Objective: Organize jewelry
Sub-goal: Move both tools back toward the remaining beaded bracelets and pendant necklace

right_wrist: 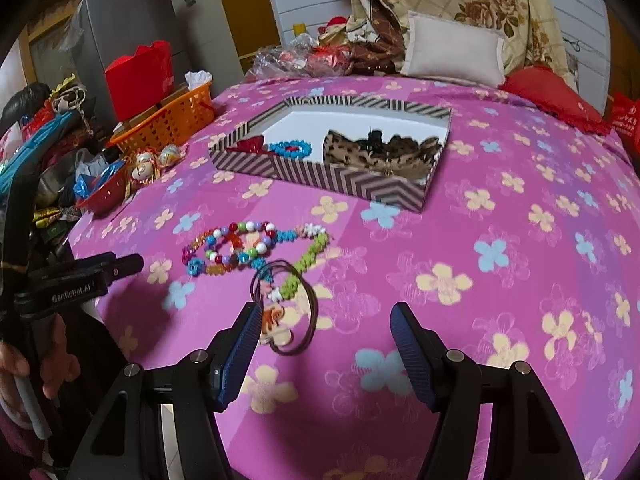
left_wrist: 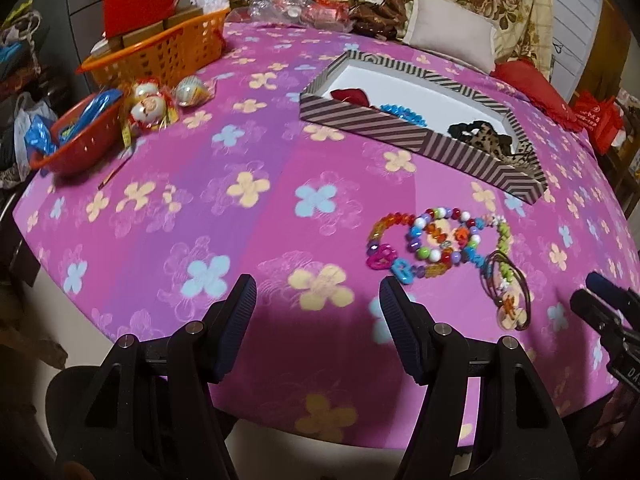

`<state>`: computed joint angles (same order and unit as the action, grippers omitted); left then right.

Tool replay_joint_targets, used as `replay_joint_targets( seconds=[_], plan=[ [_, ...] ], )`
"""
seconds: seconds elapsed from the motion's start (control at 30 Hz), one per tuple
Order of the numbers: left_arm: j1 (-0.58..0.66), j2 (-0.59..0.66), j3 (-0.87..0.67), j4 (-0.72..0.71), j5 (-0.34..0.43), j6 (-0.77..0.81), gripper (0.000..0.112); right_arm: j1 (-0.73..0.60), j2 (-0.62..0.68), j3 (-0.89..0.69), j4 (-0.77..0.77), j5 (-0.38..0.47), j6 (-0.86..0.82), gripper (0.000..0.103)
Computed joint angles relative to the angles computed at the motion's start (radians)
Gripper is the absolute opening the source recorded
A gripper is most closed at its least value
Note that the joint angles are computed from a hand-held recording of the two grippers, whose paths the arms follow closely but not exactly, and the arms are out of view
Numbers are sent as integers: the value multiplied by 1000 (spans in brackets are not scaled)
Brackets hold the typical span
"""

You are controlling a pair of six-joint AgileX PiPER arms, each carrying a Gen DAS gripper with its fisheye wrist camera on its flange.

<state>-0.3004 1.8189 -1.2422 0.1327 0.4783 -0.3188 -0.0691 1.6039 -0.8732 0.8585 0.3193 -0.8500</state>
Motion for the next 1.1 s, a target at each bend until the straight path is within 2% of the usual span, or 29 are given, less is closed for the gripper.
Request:
replay_joint_targets(
  seconds=[0.1, 0.37, 0.53, 0.83, 0.93, 1.07, 1.1],
  plan=[
    [10, 8, -13, -47, 2, 37, 64, -3, 17, 3, 17, 2, -29, 64],
    [-13, 39, -60, -43, 12, 43, 64, 14, 45, -7, 35, -1, -65, 64],
    [-23, 57, -84, -42, 22, 40, 64, 24, 47, -8, 60, 8, -105, 53],
    [-17, 75, -120, -59, 37, 49, 64, 80, 66, -9, 128, 35, -224, 48],
    [-17, 81, -130, -65, 43, 53, 64, 127, 92, -29, 87, 6, -225, 48],
    [-17, 84, -140, -74, 46, 67, 64, 170, 137, -57, -54, -30, -114, 49],
    [-18, 87, -146, -75, 49, 71, 64, 180, 140, -50, -57, -67, -114, 48]
  ],
)
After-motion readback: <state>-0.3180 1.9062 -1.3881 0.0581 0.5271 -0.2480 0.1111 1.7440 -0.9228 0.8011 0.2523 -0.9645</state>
